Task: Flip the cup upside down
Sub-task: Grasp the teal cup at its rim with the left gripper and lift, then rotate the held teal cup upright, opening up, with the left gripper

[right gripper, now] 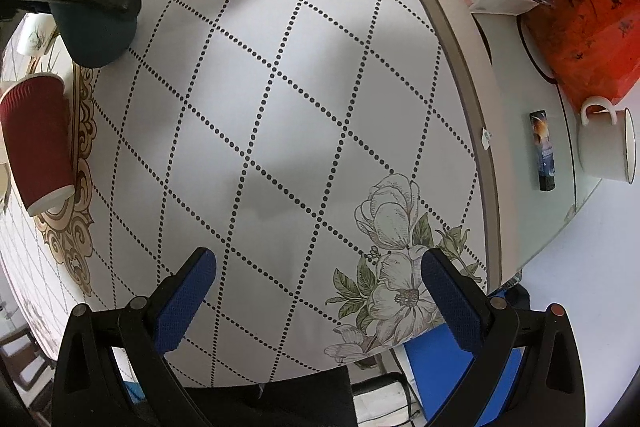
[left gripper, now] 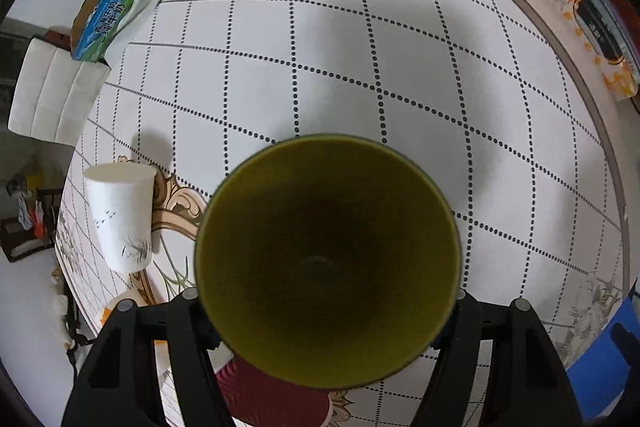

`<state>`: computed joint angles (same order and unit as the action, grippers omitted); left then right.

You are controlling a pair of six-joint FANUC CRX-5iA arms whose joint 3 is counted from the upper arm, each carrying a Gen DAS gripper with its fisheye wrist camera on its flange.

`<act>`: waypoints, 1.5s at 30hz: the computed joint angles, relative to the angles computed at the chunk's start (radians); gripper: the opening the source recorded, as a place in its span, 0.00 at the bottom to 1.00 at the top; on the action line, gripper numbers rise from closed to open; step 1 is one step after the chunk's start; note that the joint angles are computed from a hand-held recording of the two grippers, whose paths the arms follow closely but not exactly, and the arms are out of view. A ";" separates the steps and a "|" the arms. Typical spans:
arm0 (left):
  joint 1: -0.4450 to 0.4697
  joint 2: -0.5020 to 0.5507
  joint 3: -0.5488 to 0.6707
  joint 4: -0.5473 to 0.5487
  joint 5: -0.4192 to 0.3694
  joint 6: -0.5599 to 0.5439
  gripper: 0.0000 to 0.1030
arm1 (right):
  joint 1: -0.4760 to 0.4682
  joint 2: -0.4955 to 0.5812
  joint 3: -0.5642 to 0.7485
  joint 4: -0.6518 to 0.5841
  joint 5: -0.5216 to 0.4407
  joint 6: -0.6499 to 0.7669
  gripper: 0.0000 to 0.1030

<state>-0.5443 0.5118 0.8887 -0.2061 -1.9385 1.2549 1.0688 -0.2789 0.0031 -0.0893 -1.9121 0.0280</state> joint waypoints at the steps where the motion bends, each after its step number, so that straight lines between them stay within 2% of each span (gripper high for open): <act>1: 0.001 0.003 0.002 0.001 -0.003 -0.003 0.66 | 0.001 -0.005 -0.002 0.000 -0.003 -0.004 1.00; 12: 0.021 0.029 -0.029 0.004 -0.046 -0.083 0.66 | -0.021 -0.024 0.002 -0.007 -0.036 -0.026 1.00; 18: 0.028 -0.005 -0.058 -0.015 -0.010 -0.082 0.67 | -0.039 -0.013 0.023 -0.018 -0.060 -0.039 1.00; 20: 0.042 -0.028 -0.052 0.020 0.001 -0.101 0.67 | -0.028 -0.002 0.027 -0.020 -0.059 -0.064 1.00; 22: 0.059 -0.032 -0.012 0.066 -0.005 -0.126 0.67 | -0.012 -0.012 0.032 -0.021 -0.071 -0.101 1.00; 25: 0.061 0.008 0.077 0.074 -0.026 -0.157 0.67 | 0.010 -0.028 0.038 -0.021 -0.082 -0.152 1.00; 27: 0.039 0.064 0.159 0.030 -0.042 -0.185 0.67 | 0.016 -0.029 0.044 -0.023 -0.090 -0.169 1.00; 30: 0.008 0.186 0.328 0.000 -0.120 -0.218 0.70 | 0.018 -0.032 0.051 -0.028 -0.099 -0.195 1.00; 36: -0.027 0.244 0.380 -0.030 -0.118 -0.274 0.67 | 0.005 -0.025 0.066 -0.033 -0.119 -0.217 1.00; 41: -0.017 0.237 0.353 -0.001 -0.084 -0.257 0.66 | -0.020 -0.012 0.058 -0.023 -0.106 -0.191 1.00; 45: -0.002 0.245 0.370 0.017 -0.090 -0.216 0.65 | -0.019 -0.006 0.051 -0.024 -0.091 -0.196 1.00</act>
<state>-0.5460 0.7569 1.2582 -0.1888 -2.0280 1.0394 1.0497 -0.2851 0.0542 -0.1130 -2.0033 -0.1682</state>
